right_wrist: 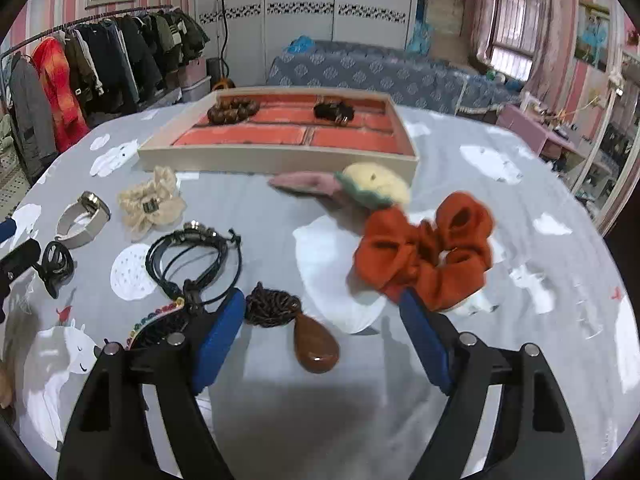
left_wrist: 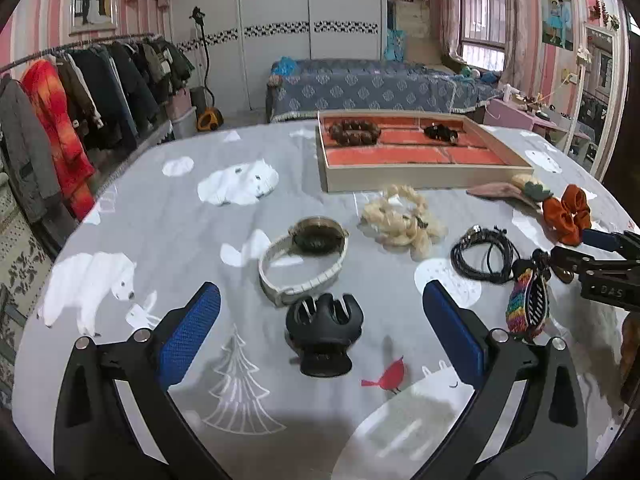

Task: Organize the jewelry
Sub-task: 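Grasp the black claw clip with the left tool while the right tool grasps the brown teardrop pendant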

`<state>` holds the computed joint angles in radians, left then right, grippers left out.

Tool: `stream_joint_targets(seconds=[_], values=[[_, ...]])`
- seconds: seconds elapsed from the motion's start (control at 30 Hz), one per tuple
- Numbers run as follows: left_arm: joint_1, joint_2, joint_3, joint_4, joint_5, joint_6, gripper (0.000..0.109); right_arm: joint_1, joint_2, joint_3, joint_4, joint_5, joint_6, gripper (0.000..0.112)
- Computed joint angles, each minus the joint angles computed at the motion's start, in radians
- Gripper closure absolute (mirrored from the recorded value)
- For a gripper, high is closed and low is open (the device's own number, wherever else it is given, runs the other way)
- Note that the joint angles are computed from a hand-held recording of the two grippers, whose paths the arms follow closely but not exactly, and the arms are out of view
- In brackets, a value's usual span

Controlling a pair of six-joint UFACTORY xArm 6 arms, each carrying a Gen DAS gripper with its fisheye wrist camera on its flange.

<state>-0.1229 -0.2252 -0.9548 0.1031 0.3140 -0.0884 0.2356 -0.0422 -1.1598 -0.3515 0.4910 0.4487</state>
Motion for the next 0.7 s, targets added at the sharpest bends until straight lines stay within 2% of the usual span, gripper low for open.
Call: stream_joint_targets(seconds=[0.13,0.23,0.43,0.57,0.6,0.7], values=[[-0.003,0.006,0.002,-0.073,0.026,0.055,0.011,0.009,0.022,-0.017,0.015,0.016,-0.017,0.04],[-0.006,0.015,0.001,-0.043,0.032,0.035,0.011,0.01,0.036,-0.027,0.017,0.017,-0.018,0.04],[-0.003,0.044,-0.023,-0.098,0.073,0.076,0.011,0.008,0.045,-0.031,0.039,0.016,-0.022,0.041],[-0.005,0.048,-0.024,-0.098,0.08,0.079,0.012,0.006,0.052,-0.039,0.054,0.023,-0.034,0.05],[-0.007,0.051,-0.026,-0.103,0.084,0.086,0.014,0.008,0.058,-0.048,0.058,0.034,-0.039,0.056],[-0.008,0.059,-0.035,-0.127,0.099,0.112,0.022,0.011,0.069,-0.059,0.073,0.046,-0.055,0.059]])
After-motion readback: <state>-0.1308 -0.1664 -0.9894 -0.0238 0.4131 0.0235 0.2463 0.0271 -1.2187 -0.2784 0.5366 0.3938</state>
